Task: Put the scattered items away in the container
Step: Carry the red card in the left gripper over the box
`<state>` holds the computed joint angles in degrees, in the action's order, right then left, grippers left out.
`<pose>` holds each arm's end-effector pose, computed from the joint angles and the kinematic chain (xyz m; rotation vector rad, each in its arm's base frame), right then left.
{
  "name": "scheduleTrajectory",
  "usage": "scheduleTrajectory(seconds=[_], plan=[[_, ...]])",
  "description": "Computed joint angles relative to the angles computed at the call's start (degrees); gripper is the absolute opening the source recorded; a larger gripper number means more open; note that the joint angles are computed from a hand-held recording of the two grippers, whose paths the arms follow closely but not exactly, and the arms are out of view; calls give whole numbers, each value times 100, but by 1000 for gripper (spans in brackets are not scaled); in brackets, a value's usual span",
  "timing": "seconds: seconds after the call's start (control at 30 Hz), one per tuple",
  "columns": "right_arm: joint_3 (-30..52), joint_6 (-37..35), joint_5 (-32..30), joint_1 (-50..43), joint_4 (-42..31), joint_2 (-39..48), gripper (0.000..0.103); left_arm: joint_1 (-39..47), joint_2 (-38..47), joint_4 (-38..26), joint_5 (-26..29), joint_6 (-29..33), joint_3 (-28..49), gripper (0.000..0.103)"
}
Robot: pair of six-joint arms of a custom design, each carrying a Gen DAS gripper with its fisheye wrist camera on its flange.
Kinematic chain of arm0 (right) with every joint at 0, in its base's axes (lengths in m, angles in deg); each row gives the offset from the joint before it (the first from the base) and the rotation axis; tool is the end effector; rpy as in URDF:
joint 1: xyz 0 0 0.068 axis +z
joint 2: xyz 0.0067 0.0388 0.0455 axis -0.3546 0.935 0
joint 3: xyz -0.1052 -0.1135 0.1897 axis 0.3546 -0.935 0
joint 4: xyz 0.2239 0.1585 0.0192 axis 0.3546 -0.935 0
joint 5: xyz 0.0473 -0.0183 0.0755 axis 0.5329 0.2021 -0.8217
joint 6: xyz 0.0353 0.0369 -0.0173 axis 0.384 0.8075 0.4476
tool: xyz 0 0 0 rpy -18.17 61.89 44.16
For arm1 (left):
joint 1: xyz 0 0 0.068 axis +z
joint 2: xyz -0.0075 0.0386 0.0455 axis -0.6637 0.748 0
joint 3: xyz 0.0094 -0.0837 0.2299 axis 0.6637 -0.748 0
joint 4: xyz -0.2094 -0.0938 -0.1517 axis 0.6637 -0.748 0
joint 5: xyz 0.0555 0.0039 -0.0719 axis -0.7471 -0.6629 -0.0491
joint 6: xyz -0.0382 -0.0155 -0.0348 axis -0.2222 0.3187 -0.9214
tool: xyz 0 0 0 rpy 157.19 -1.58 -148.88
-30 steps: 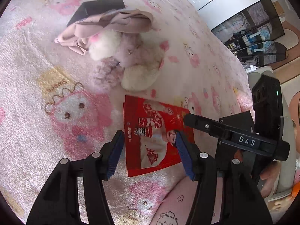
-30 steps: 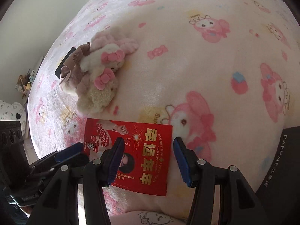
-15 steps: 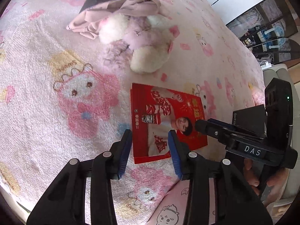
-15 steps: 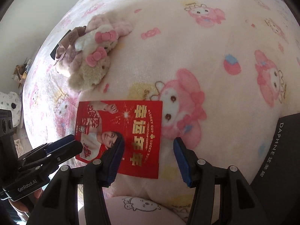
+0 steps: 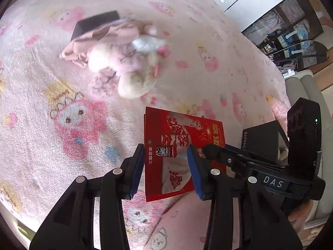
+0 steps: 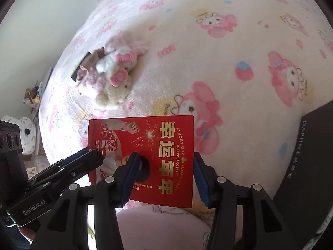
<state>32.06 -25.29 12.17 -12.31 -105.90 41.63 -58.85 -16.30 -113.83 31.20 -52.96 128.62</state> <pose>0.3188 0.0632 0.2175 -0.5558 2.8430 0.6640 0.2239 -0.0752 0.2282 -0.4984 2.5937 -0.5665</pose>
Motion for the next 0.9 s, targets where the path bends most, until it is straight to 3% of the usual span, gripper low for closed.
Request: scheduleTrajectory(seconds=[0.1,0.2,0.4,0.63,0.83,0.9], plan=[[-33,-217,-376,-551,-413,-632,47,-629,-96,-477,-532,-29,634,37],[-190,-657,-620,-1308,-905,-1346,47,-1329,159,-452,-836,-261,1214,37],[907,-2252,-982,-3611,-2158,-953,47,-2720,1593,46,-1134,-530,2579,37],[1482,-2893,-584,-5176,-2136,-55,47,-3519,3817,381,-785,-631,4427,36],[1787,-3145,-382,-5689,-1776,640,47,-3790,5417,-269,-643,-559,6104,36],[1896,-3079,-360,-5581,-1652,864,47,-3797,5936,-791,-826,-483,6823,36]])
